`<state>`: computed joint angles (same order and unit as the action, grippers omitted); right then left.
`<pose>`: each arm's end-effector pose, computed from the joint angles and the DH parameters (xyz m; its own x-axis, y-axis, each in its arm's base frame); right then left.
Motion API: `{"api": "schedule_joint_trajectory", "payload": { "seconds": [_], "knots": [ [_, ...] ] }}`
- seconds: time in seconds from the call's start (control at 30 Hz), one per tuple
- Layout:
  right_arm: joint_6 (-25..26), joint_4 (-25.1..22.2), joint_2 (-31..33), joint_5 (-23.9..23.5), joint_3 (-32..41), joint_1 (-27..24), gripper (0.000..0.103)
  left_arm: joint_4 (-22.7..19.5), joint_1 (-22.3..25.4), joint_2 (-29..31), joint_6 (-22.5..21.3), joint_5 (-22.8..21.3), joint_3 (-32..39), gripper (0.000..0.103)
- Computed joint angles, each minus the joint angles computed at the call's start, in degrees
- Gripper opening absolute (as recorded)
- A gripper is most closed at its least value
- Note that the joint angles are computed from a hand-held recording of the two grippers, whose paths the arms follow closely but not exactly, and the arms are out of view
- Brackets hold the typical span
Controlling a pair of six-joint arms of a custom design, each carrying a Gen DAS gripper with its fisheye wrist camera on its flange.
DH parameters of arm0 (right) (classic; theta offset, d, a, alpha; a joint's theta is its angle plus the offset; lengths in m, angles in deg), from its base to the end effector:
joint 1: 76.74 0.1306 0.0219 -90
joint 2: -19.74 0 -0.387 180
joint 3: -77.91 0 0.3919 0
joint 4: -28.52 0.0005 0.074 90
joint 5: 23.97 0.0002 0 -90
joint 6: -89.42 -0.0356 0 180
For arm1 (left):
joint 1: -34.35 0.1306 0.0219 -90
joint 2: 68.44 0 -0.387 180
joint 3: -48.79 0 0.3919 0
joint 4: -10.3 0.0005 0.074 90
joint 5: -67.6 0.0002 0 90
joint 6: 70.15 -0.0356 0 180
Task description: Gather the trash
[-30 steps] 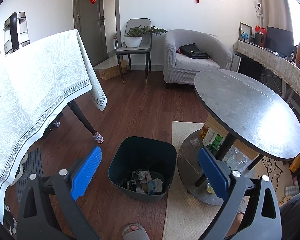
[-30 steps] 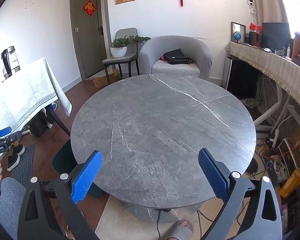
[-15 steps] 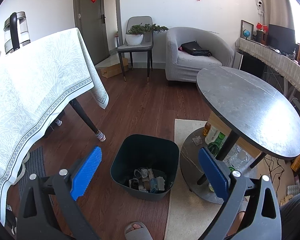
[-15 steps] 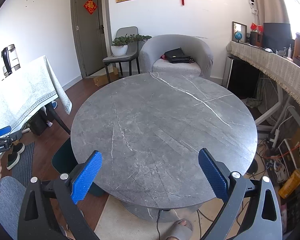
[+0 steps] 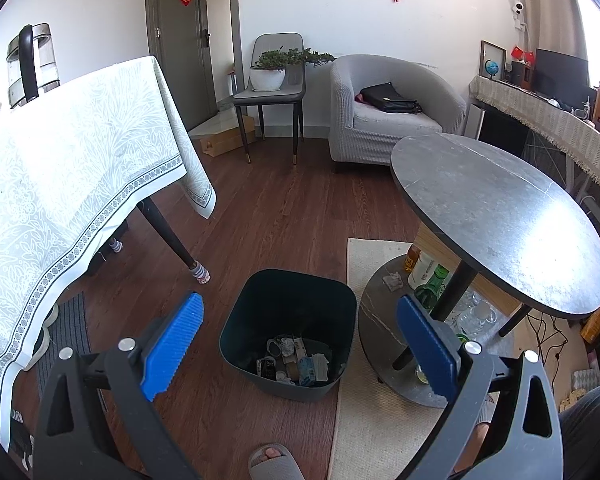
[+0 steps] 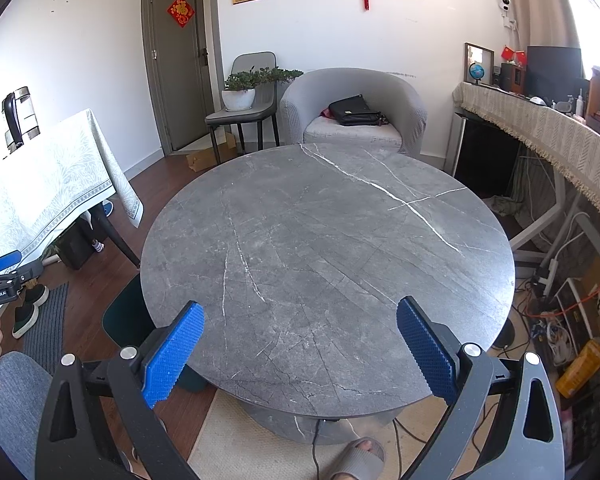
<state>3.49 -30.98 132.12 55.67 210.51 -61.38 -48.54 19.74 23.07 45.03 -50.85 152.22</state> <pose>0.5975 0.1703 0.5547 -0.5809 -0.2320 -0.7802 -0.4371 0.8975 0.0586 0.4757 -0.1070 0.5214 -0.6000 -0.2302 -0.7662 -0.3850 0.9226 0.0243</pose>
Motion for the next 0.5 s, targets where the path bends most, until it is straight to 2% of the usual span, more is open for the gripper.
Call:
{"api": "schedule_joint_trajectory", "payload": {
  "seconds": [0.5],
  "knots": [
    [0.07, 0.07, -0.19, -0.07, -0.32, -0.16, 0.098, -0.49, -0.08, -0.01, 0.09, -0.12, 0.28, 0.099]
  ]
}}
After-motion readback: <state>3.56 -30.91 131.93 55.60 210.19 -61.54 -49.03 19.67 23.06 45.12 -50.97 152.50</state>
